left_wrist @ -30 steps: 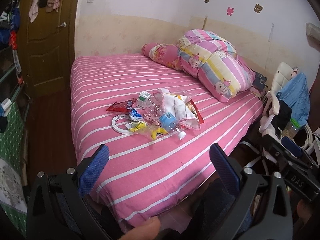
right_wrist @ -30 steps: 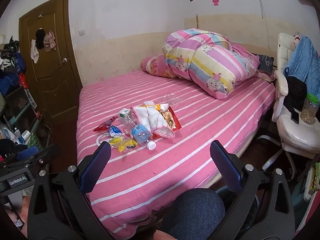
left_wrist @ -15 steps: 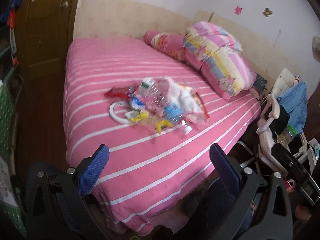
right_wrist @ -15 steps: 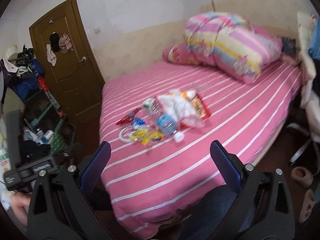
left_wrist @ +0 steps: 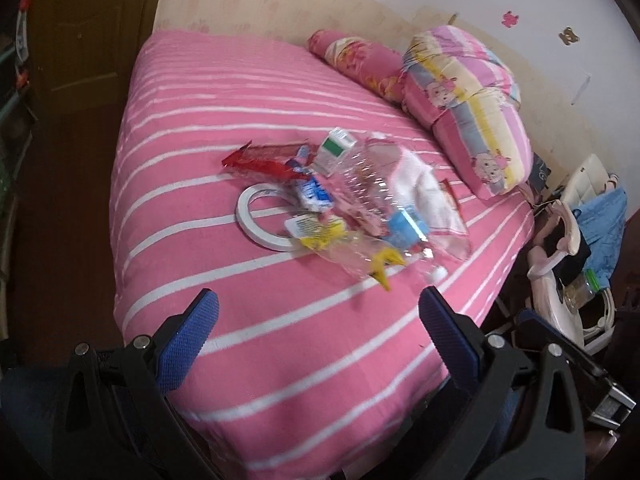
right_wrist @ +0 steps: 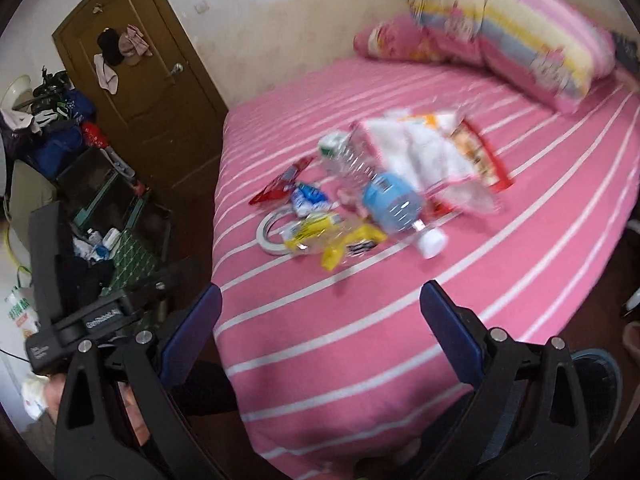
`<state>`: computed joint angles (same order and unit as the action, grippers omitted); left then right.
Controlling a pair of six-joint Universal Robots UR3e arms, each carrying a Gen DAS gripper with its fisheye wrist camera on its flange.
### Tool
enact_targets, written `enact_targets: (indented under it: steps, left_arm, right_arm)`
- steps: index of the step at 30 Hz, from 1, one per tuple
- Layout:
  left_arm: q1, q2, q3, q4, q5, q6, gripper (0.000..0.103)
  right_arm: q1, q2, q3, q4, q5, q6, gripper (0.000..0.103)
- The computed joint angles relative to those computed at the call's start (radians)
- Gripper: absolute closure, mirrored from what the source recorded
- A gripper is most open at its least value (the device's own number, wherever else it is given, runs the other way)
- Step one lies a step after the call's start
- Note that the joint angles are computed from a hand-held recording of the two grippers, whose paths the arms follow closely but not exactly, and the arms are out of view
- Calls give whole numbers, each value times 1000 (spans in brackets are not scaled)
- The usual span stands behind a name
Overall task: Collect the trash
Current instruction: 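Move both tools toward the trash pile on the bed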
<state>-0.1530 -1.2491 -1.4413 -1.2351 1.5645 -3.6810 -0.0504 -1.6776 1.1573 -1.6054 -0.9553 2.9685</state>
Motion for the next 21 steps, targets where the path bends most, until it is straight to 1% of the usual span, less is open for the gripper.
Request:
enact_targets:
  steps: [1, 3, 5, 6, 8, 10, 11, 12, 13, 15, 16, 17, 18, 19, 21]
  left_arm:
    - [29, 1, -16, 8, -28, 11, 6]
    - [129, 8, -68, 32, -119, 57, 6]
    - [188, -4, -87, 46, -175, 87, 6]
    - [221, -17, -95, 58, -201, 105, 6]
    - [255, -53, -87, 68, -224, 124, 6]
    - [302, -90, -93, 80, -277, 137, 6]
    - [331, -105, -101, 84, -315, 143, 6]
    - [368, -128, -110, 83, -375, 146, 7]
    - [387, -142, -114, 79, -403, 145, 7]
    - [439, -166, -141, 78, -490, 140, 8]
    - [469, -179, -161, 75, -549, 137, 11]
    - [485, -195, -168, 67, -580, 131, 14]
    - [487, -203, -171, 70, -588, 125, 19]
    - [501, -213, -182, 81, -616, 118, 22]
    - [513, -230, -187, 94, -652, 113, 23]
  right_arm:
    - [13, 33, -8, -6, 1, 26, 5]
    - [31, 101, -31, -1, 20, 62, 5]
    - [60, 179, -77, -1, 20, 105, 5]
    - [69, 209, -98, 1, 21, 125, 5]
    - [81, 258, -122, -5, 29, 162, 5]
    - [95, 314, -155, -12, 33, 205, 5]
    - [101, 345, -175, -17, 34, 225, 5]
    - [103, 366, -182, -26, 42, 241, 5]
    - [106, 387, -198, -25, 46, 258, 5]
    - [107, 421, -214, -28, 57, 279, 5]
    - [108, 440, -228, -24, 63, 288, 5]
    - [109, 452, -233, -23, 64, 295, 5]
    - [111, 466, -240, -22, 65, 304, 7]
    - [111, 478, -241, -21, 71, 308, 10]
    - [108, 500, -248, -11, 83, 317, 14]
